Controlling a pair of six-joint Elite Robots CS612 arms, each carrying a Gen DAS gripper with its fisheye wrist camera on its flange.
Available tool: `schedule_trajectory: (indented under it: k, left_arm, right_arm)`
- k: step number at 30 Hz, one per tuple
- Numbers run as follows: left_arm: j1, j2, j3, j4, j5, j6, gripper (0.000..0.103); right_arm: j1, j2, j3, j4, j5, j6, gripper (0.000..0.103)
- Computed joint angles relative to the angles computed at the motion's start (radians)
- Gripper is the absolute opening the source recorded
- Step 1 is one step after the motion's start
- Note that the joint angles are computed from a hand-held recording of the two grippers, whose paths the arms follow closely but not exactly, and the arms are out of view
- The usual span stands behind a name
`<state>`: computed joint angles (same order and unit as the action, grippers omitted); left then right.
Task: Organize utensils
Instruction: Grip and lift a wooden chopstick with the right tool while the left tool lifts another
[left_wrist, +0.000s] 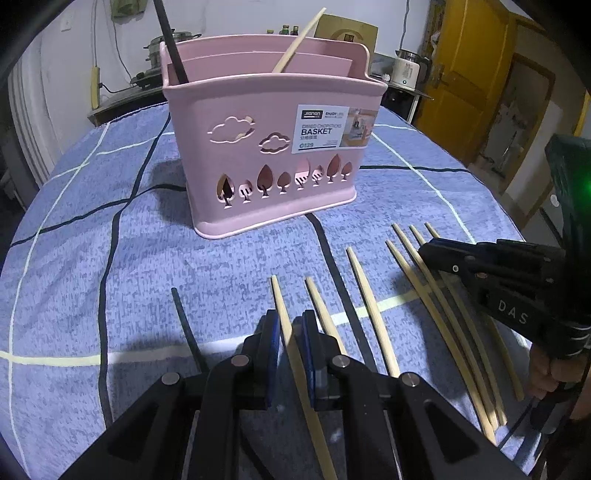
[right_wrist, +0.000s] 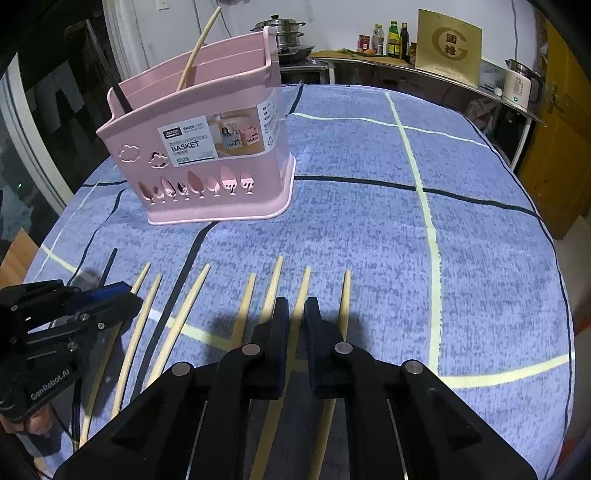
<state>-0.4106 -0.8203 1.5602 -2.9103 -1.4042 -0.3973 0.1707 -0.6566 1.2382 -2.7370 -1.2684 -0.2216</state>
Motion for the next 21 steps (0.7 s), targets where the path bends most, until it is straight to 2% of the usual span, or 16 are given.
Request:
schedule_trajectory:
  k: [4,7,21]
  left_arm:
    - [0.002,0.0,-0.004,0.011,-0.001,-0.004,0.008]
    - [0.009,-0.002,-0.006,0.015,-0.031,-0.016,0.008]
    - [0.005,-0.064,0.028,-0.092,-0.027,0.023,0.006]
  right_arm:
    - [-0.003,0.001,-0.001,0.003,0.013,0.01,0.008]
    - [-0.005,-0.003,0.004,-0.004,0.024,0.016,0.007]
    - [-0.016,-0.05,0.046,-0.114,0.084,0.043,0.006]
